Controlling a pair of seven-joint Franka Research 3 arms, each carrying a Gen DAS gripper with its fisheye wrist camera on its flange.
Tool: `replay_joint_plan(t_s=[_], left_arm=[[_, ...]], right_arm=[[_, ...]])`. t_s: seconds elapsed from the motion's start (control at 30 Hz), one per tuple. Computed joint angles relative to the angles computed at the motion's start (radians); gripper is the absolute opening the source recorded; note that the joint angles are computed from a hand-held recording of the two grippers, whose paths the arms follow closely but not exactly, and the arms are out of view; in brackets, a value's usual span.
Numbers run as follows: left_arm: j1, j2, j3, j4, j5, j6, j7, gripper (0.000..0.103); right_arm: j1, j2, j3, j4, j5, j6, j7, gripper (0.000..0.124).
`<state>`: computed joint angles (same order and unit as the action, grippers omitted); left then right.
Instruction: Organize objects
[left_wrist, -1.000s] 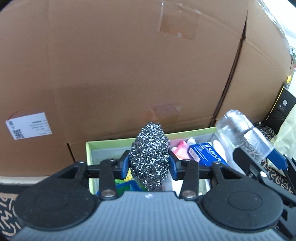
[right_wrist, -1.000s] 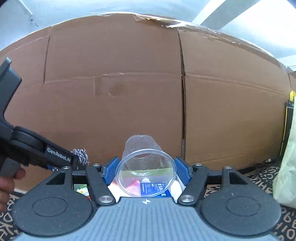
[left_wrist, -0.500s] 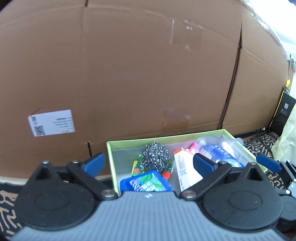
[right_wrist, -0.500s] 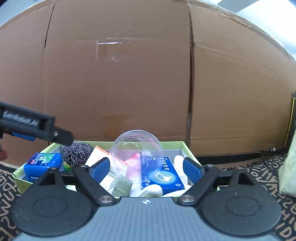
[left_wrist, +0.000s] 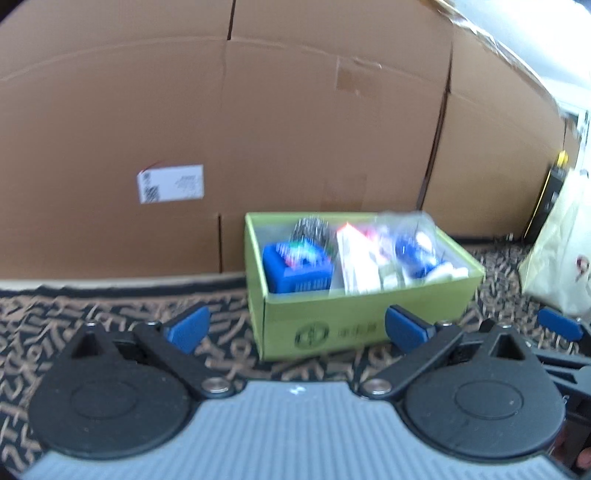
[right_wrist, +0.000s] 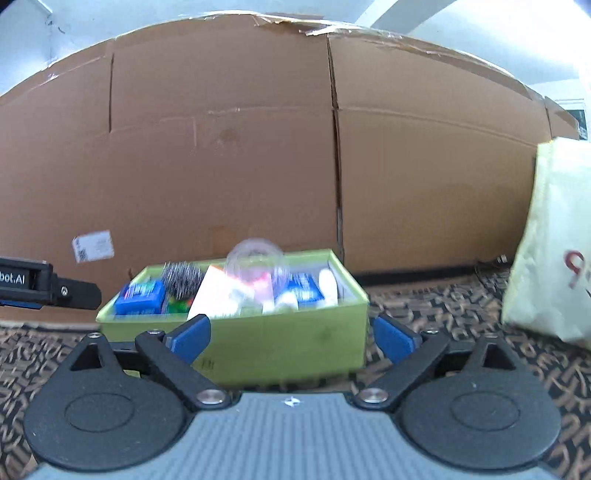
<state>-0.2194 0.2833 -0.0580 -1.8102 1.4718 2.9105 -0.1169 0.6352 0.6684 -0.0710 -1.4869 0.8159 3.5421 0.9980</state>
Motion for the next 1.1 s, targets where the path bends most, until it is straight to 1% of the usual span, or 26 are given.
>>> replay_joint_plan(t_s=[0.1,0.2,0.23,0.3,0.37,0.4,0.47,0.6,0.7,0.87,1.0,1.1], left_arm=[[-0.015,-0.045,-0.012,-0.073,0.010,-0.043,-0.042,0.103],[-0.012,-0.070,-0.034,-0.124,-0.023,-0.066,-0.026,0.103],[-0.013,-0.076,-0.040,-0.136,-0.033,-0.080,-0.015,0.103],[-0.016,-0.080,-0.051,-0.149,-0.065,-0.114,0.021,0.103],[-0.021,-0.087,-0.056,-0.161,-0.072,-0.137,0.025,0.103],[-0.021,-0.089,-0.057,-0.166,-0.069,-0.138,0.020,0.103],[-0.017,-0.094,-0.060,-0.173,-0.074,-0.132,0.017,0.103],[-0.016,-0.100,-0.063,-0.181,-0.072,-0.138,0.012,0.103],[-0.015,-0.101,-0.066,-0.182,-0.078,-0.146,0.020,0.103],[-0.010,-0.103,-0.068,-0.189,-0.110,-0.143,0.044,0.103],[-0.010,-0.107,-0.065,-0.197,-0.088,-0.128,0.025,0.103],[-0.008,-0.110,-0.067,-0.201,-0.092,-0.126,0.033,0.103]], right_arm=[[0.032,-0.051,-0.011,-0.096,0.040,0.018,-0.033,0.098],[0.039,-0.089,0.001,-0.167,0.072,0.030,-0.072,0.098],[0.045,-0.090,-0.003,-0.169,0.091,0.022,-0.088,0.099],[0.078,-0.086,-0.036,-0.159,0.162,0.003,-0.128,0.099],[0.093,-0.091,-0.045,-0.164,0.208,0.007,-0.157,0.099],[0.089,-0.093,-0.037,-0.166,0.217,0.016,-0.164,0.099],[0.058,-0.105,0.007,-0.186,0.195,0.047,-0.155,0.099],[0.034,-0.113,0.047,-0.188,0.214,0.067,-0.179,0.099],[0.036,-0.111,0.056,-0.176,0.253,0.070,-0.222,0.099],[0.022,-0.109,0.081,-0.167,0.276,0.075,-0.262,0.099],[0.026,-0.105,0.087,-0.148,0.330,0.074,-0.315,0.099],[0.011,-0.108,0.110,-0.150,0.325,0.081,-0.319,0.099]])
